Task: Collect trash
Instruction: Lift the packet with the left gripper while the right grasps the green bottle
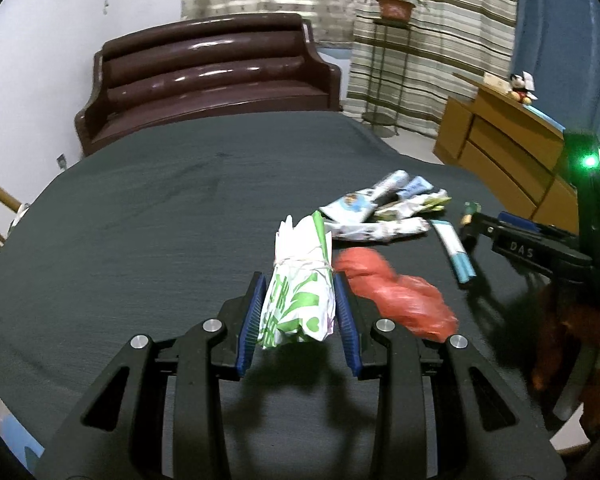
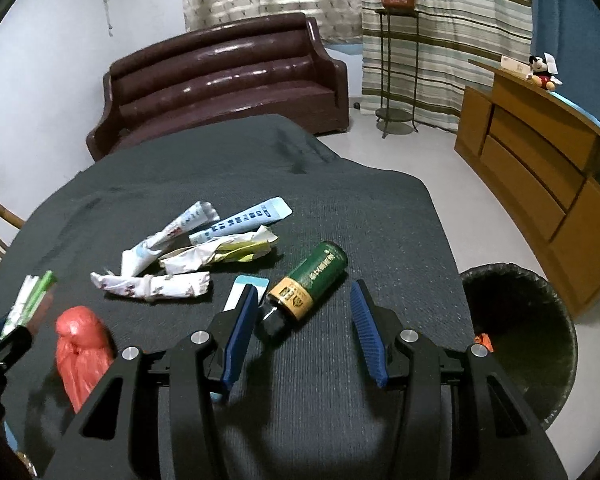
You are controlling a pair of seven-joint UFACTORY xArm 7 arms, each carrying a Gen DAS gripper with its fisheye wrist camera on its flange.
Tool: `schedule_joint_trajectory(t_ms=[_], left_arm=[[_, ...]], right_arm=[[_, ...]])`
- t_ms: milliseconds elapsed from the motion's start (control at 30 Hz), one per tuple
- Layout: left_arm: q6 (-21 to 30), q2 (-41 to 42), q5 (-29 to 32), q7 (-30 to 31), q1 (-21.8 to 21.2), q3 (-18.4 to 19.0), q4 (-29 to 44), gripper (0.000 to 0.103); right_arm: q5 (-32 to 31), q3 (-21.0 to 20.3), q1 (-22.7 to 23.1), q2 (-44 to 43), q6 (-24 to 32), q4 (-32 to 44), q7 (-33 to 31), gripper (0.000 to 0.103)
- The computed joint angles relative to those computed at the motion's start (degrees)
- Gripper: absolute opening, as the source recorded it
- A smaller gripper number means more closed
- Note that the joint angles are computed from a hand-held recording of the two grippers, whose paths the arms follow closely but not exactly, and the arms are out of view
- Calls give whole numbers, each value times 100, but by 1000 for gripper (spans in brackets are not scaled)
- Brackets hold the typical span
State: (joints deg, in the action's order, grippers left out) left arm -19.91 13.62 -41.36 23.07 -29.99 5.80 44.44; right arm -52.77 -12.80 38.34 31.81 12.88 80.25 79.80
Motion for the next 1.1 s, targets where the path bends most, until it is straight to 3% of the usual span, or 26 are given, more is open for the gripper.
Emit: schedule_joint_trajectory(t_ms=[100, 233, 400, 600, 800, 933, 1100], left_arm=[[-9, 27, -87, 18, 19, 90, -2, 34], [17, 38, -205, 74, 11, 145, -7, 34], [-3, 33, 149, -196, 280, -22, -89, 34], [-20, 64, 207, -324, 257, -7, -95, 34], [4, 199, -59, -240, 18, 205, 43, 34], [90, 247, -188, -231, -58, 349, 147, 34], [-3, 203, -200, -315, -115, 339, 124, 34]], right_arm=[[483, 354, -285, 101, 187, 135, -535, 48], [747, 333, -250, 75, 322, 107, -783, 49], [767, 233, -172, -23, 331, -14, -759, 49], [789, 320, -250, 121, 349, 218, -1111, 48], [1112, 490, -330, 227, 456, 368, -1706, 26], [1062, 311, -158, 150, 358, 232, -1633, 26], [693, -57, 104, -70, 78, -138, -1072, 26]])
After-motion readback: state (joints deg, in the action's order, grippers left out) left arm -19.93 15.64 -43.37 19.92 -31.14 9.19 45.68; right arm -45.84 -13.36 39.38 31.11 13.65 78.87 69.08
